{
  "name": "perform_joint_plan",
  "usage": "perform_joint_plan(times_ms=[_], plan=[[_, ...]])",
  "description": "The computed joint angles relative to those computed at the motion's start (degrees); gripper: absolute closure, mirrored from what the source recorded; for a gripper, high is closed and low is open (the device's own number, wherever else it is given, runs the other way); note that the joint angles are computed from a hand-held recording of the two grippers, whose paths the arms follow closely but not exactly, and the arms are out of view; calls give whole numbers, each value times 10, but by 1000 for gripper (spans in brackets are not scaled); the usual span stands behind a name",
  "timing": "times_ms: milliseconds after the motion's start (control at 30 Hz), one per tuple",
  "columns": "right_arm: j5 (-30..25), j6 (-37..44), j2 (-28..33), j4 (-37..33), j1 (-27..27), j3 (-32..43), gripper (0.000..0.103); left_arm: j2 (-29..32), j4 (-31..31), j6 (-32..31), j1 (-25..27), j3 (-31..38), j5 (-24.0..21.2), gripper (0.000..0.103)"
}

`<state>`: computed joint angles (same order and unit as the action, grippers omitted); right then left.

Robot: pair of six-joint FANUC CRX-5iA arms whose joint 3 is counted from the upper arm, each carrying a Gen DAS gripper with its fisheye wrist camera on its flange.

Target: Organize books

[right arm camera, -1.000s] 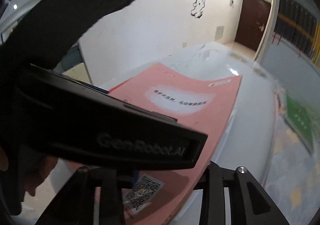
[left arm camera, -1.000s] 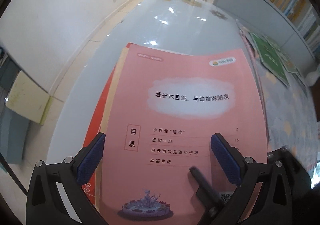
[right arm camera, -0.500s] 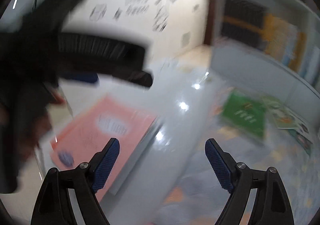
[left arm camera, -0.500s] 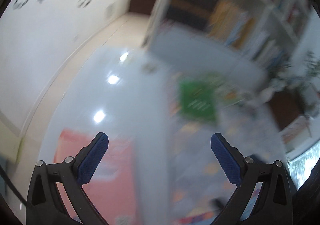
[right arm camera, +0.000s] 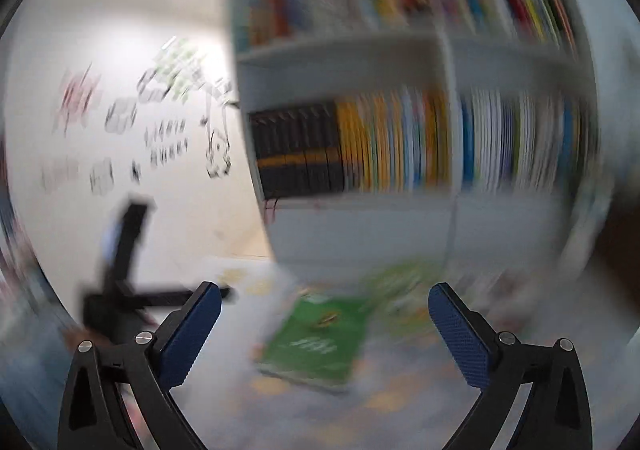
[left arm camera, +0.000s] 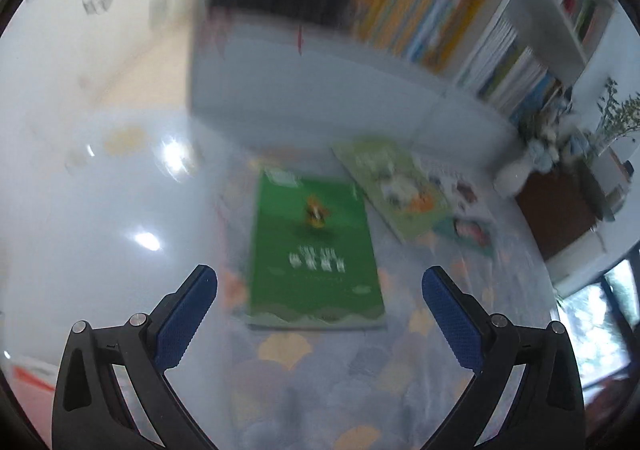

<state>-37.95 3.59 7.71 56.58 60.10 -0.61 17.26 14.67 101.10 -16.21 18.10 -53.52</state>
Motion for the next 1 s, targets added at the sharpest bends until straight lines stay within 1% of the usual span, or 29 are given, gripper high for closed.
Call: perform_joint_plan(times_ms=[33, 67, 100, 133, 167, 233, 267, 333, 367, 400, 433, 467, 500, 533, 567, 600, 633, 667, 700, 733, 767, 800, 833, 900, 967, 1000], plan=[[36, -30, 14, -15, -15, -7, 0, 29, -25, 10, -7, 26, -23, 1], [54, -48, 28, -34, -23, -9, 0, 44, -48, 13, -15, 41, -29, 1], [50, -40, 51, -72, -29, 3, 0, 52, -62, 13, -20, 47, -30, 1], [23, -8, 90, -135, -33, 38, 0, 65, -72, 13, -24, 54, -31, 1], [15, 31, 124, -189, -44, 73, 0, 73, -61, 9, -21, 52, -27, 1], [15, 87, 164, -282, -59, 111, 0, 89, 3, 4, -5, 29, -2, 1], [9, 102, 174, -301, -62, 121, 0, 96, 7, 26, -1, 28, 2, 1], [-20, 112, 202, -303, -59, 137, 0, 107, -31, 98, 1, 33, 12, 1], [-38, 133, 216, -318, -58, 152, 0, 111, -39, 114, 1, 33, 18, 1], [-44, 156, 224, -345, -58, 163, 0, 114, -36, 117, 3, 30, 23, 1], [-44, 162, 230, -358, -59, 168, 0, 115, -22, 116, 7, 17, 35, 1], [-43, 149, 227, -342, -52, 156, 0, 100, -39, 118, 5, -2, 70, 1], [-33, 136, 226, -305, -47, 142, 0, 97, -40, 117, 5, -7, 76, 1], [-41, 145, 235, -297, -48, 150, 0, 95, -30, 109, 7, -15, 84, 1], [-49, 146, 244, -275, -45, 154, 0, 91, -18, 95, 8, -26, 98, 1], [-47, 140, 249, -258, -44, 152, 0, 89, -6, 81, 9, -34, 107, 1], [-60, 147, 257, -260, -43, 164, 0, 88, 20, 58, 10, -43, 113, 1], [-60, 152, 259, -264, -46, 171, 0, 89, 31, 47, 9, -43, 109, 1], [-36, 146, 253, -268, -51, 160, 0, 95, 37, 34, 6, -37, 103, 1], [4, 130, 244, -269, -58, 141, 0, 98, 30, 19, -2, -26, 88, 1], [40, 110, 234, -269, -66, 122, 0, 106, 10, 19, -6, -13, 79, 1], [56, 104, 227, -271, -70, 112, 0, 109, -19, 17, -15, 1, 66, 1], [64, 117, 224, -287, -72, 110, 0, 108, -41, 15, -22, 6, 62, 2], [44, 190, 232, -333, -71, 140, 0, 102, -24, -3, -18, -8, 69, 2], [60, 240, 233, -368, -75, 148, 0, 98, 3, -15, -12, -19, 69, 2], [71, 252, 231, -387, -77, 148, 1, 96, 19, -25, -8, -26, 67, 2]])
